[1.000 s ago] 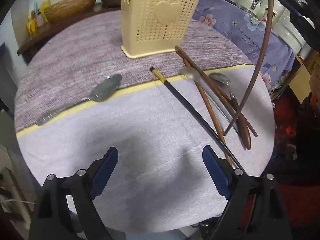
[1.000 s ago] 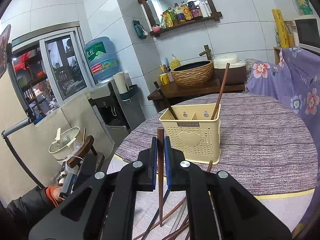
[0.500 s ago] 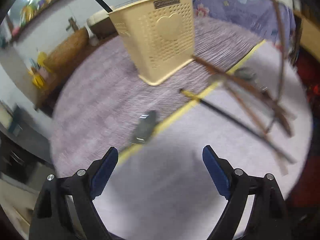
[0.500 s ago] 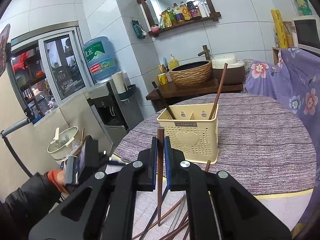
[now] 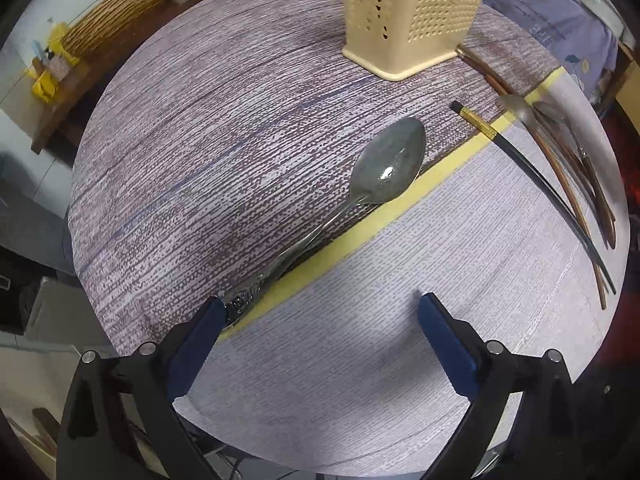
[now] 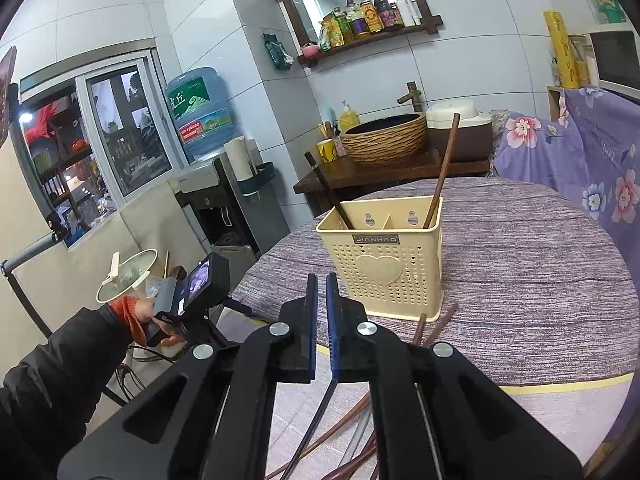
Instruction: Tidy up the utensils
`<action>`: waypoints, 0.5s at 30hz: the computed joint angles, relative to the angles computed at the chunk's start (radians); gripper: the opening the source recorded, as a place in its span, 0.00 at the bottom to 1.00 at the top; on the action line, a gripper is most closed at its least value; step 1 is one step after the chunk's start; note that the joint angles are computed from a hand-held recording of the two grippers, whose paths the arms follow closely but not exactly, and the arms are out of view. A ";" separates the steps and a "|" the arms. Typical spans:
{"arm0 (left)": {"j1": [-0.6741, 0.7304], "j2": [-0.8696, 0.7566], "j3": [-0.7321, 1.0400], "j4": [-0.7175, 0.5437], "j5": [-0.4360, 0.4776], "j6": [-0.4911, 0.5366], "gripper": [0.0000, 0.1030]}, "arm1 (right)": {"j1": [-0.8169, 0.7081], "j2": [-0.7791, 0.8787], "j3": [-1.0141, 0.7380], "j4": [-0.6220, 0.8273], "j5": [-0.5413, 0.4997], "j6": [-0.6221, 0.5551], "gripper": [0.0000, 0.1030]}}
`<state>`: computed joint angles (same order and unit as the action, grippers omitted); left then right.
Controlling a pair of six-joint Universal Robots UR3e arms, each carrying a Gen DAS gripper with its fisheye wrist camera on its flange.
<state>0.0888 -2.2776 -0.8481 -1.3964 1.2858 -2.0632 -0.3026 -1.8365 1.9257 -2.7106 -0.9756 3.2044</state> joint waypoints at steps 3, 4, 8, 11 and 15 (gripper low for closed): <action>-0.004 0.058 -0.098 0.037 0.006 -0.010 0.92 | -0.017 0.004 0.002 0.007 0.006 -0.006 0.05; -0.008 0.085 -0.137 0.040 0.009 -0.020 0.92 | -0.022 0.009 0.002 0.013 0.001 -0.012 0.05; -0.022 0.230 -0.361 0.099 -0.007 -0.025 0.94 | -0.055 0.016 0.032 0.021 -0.021 -0.005 0.05; -0.031 0.328 -0.500 0.139 -0.035 -0.082 0.93 | -0.050 0.037 0.045 0.029 -0.069 -0.011 0.06; -0.001 0.449 -0.653 0.240 -0.146 -0.062 0.83 | -0.034 0.090 0.048 0.034 -0.103 -0.019 0.06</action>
